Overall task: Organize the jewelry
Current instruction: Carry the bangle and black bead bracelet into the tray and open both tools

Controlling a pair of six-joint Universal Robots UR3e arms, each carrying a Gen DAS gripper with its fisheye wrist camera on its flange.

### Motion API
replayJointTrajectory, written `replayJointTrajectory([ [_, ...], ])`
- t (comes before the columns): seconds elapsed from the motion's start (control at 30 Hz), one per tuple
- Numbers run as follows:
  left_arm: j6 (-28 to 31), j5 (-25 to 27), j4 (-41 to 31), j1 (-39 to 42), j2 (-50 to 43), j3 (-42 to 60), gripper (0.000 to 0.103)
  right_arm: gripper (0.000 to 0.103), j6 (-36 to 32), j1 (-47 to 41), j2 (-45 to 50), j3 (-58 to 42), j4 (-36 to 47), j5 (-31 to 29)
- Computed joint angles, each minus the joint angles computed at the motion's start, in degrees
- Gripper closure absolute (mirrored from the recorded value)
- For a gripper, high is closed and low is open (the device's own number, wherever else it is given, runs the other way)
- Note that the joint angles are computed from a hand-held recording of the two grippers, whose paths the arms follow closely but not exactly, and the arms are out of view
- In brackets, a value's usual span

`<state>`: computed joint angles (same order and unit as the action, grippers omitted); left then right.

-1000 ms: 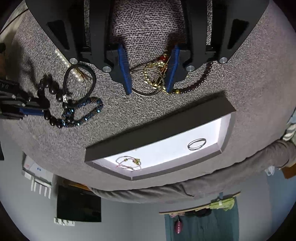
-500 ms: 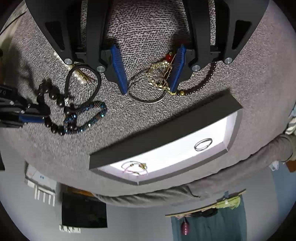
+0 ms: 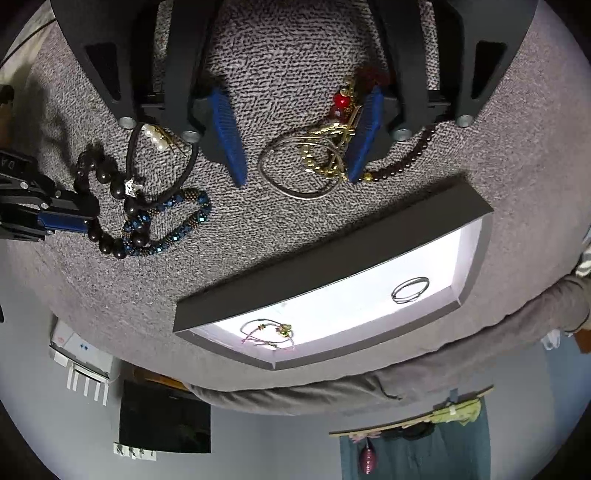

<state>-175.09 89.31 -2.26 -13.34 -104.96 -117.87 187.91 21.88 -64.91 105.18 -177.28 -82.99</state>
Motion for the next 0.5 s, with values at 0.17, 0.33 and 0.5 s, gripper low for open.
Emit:
replayJointTrajectory([
  [0.17,0.0,-0.2,3.0,-0.1,0.9,-1.8,0.053,0.089,-0.1,-0.2,-0.2,0.5,-1.7,0.5],
  [0.33,-0.4,-0.7,7.3,-0.1,3.3,-4.3,0.053,0.089,-0.2,-0.2,-1.4,2.1,-5.3,0.8],
  [0.5,-0.7,-2.0,8.4,0.7,6.0,-6.0,0.053,0.089,-0.8,0.6,-2.7,2.8,-8.2,0.4],
])
